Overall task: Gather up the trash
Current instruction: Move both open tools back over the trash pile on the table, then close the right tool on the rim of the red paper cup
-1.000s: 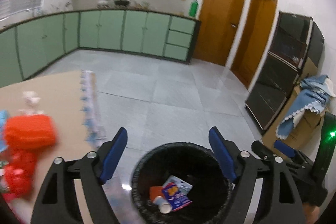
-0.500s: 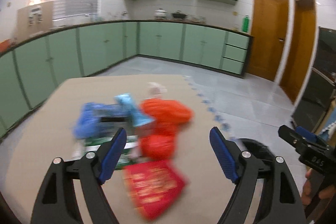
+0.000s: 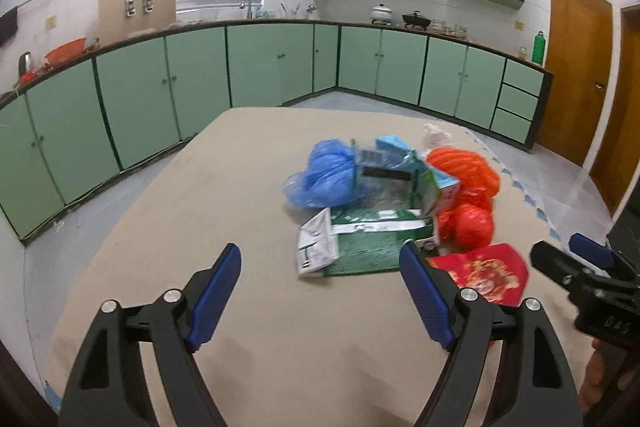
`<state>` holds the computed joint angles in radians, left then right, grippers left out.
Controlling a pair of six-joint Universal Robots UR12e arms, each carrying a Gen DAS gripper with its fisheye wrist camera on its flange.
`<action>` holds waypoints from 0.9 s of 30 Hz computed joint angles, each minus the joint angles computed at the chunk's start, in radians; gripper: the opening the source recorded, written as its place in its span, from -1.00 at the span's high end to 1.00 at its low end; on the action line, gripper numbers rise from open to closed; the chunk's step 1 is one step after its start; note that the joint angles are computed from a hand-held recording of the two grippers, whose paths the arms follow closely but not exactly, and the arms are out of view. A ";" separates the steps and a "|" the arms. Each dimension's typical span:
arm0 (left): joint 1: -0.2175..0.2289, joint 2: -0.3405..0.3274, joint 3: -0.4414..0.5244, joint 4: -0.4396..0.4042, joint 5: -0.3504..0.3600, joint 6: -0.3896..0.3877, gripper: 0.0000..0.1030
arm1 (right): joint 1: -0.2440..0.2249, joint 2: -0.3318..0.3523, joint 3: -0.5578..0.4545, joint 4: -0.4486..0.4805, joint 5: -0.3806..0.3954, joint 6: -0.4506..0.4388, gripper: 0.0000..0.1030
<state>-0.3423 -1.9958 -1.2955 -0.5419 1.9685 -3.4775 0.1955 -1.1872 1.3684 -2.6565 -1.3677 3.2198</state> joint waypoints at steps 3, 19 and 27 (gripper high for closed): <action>0.008 0.005 -0.016 0.000 0.000 0.001 -0.55 | 0.007 0.014 -0.018 0.047 0.009 -0.009 -0.86; 0.018 -0.003 -0.014 -0.024 -0.022 -0.006 -0.55 | 0.002 0.046 -0.067 0.202 0.125 -0.038 0.25; 0.008 -0.014 0.008 -0.027 -0.036 0.016 -0.55 | -0.013 0.021 -0.048 0.197 0.151 -0.075 0.34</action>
<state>-0.3344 -2.0095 -1.2878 -0.5685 1.9323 -3.4616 0.1828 -1.1659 1.3202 -2.4594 -1.2164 3.1443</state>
